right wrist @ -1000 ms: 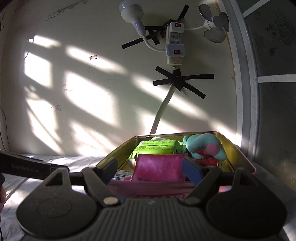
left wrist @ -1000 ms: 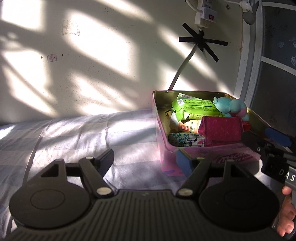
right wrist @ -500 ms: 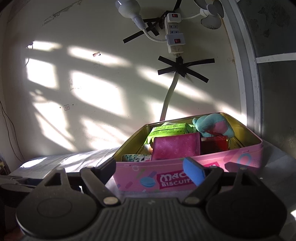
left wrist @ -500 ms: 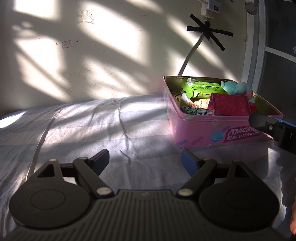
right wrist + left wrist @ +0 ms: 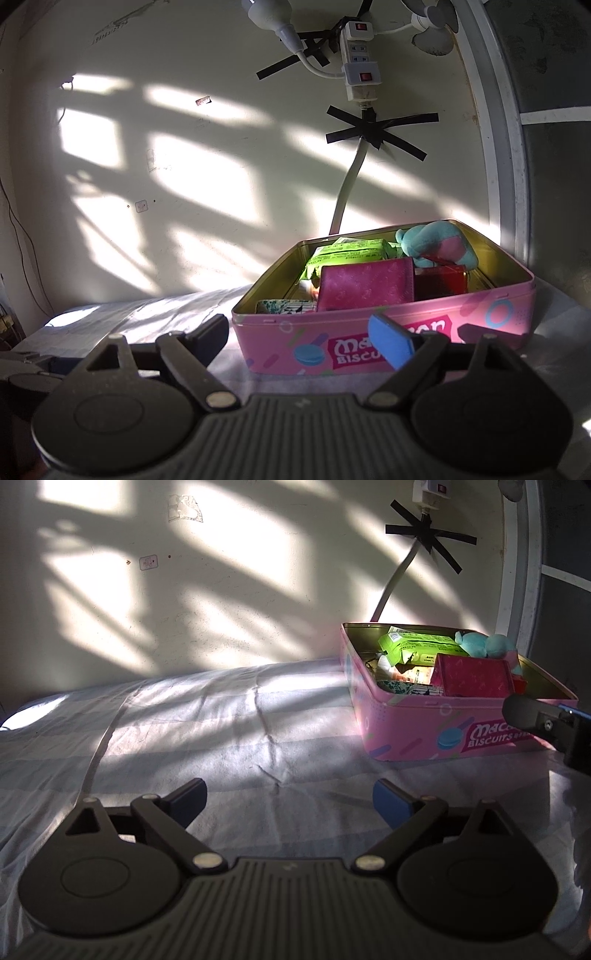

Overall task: Organize objects
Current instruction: 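Withdraw the right gripper from the tin back over the table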

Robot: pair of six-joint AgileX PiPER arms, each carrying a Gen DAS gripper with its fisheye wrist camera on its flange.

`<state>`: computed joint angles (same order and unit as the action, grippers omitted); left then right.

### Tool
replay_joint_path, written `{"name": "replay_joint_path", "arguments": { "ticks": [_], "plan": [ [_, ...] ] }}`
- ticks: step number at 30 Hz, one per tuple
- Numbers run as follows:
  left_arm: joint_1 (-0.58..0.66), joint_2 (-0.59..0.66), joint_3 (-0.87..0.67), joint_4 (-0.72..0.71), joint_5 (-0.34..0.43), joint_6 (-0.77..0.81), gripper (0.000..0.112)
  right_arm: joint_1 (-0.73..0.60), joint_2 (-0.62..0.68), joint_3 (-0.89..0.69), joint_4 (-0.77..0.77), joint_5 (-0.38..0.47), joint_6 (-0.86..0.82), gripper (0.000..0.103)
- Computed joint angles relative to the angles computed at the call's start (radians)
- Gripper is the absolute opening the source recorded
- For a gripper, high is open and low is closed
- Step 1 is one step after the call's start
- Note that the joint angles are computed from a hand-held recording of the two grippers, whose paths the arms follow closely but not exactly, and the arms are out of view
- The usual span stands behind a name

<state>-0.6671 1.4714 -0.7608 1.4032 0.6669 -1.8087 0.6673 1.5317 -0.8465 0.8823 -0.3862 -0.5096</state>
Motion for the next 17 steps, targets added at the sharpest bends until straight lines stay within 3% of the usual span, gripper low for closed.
{"name": "replay_joint_path", "arguments": {
  "ticks": [17],
  "plan": [
    [-0.038, 0.012, -0.007, 0.015, 0.052, 0.005, 0.103, 0.000, 0.000, 0.011, 0.011, -0.006, 0.004, 0.088]
  ]
}}
